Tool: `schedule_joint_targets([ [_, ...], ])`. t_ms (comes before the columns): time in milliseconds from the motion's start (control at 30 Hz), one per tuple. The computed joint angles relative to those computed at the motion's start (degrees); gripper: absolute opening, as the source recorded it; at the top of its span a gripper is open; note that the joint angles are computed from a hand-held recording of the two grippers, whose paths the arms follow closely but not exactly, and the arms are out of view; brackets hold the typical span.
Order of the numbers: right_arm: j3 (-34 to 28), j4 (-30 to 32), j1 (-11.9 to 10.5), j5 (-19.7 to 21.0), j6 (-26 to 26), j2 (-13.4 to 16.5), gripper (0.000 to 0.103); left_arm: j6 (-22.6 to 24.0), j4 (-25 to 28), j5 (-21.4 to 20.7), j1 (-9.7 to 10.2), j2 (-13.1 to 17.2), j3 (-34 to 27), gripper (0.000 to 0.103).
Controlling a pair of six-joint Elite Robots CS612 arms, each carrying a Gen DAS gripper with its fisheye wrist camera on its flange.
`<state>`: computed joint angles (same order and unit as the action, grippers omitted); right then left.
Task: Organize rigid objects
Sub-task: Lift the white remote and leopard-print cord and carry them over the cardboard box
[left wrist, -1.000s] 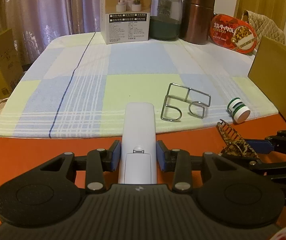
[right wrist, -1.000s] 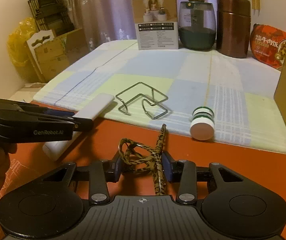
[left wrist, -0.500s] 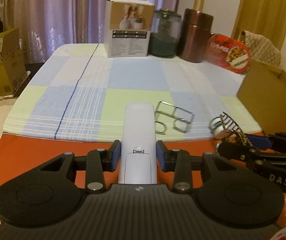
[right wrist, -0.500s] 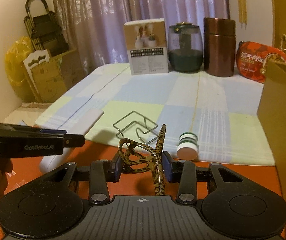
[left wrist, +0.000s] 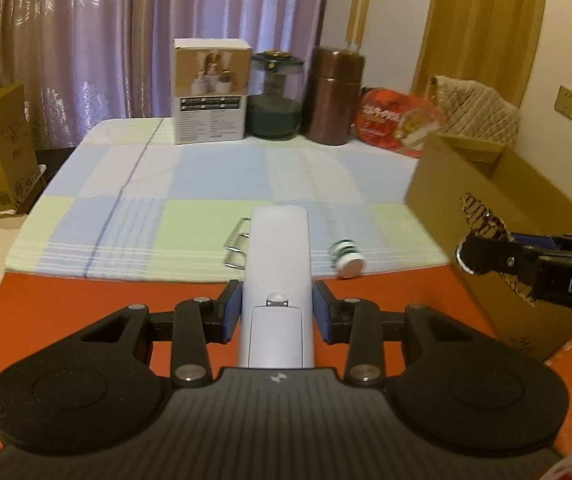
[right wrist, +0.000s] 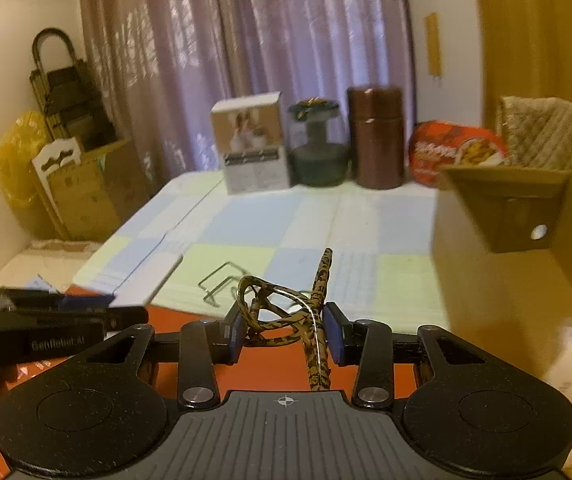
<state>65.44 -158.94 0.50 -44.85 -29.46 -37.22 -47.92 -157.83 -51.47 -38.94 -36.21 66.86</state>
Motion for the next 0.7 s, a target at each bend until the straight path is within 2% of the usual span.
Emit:
schedule_joint_targets([
  [133,1.54,-3.55,-1.37,0.28,1.01,-1.37,0.037,0.19,0.22,-0.31,-1.15,0.62,-2.47,0.033],
  [367,0.57,-9.21,-3.49,-0.17,5.87,-1.36,0.037,5.26,0.16,-1.93,-2.50,3.92,-11.08,0.033],
  [600,-5.84,-10.55,-5.56,-2.60,13.29,1.54,0.037,10.31,2.40,-5.07,-2.76,9.78,-24.25,0.033],
  [700,-8.92,-9.64,-6.30,-4.66,16.10,3.15,0.037,12.16,5.06,-6.93,-2.67,13.52,-32.00,0.033],
])
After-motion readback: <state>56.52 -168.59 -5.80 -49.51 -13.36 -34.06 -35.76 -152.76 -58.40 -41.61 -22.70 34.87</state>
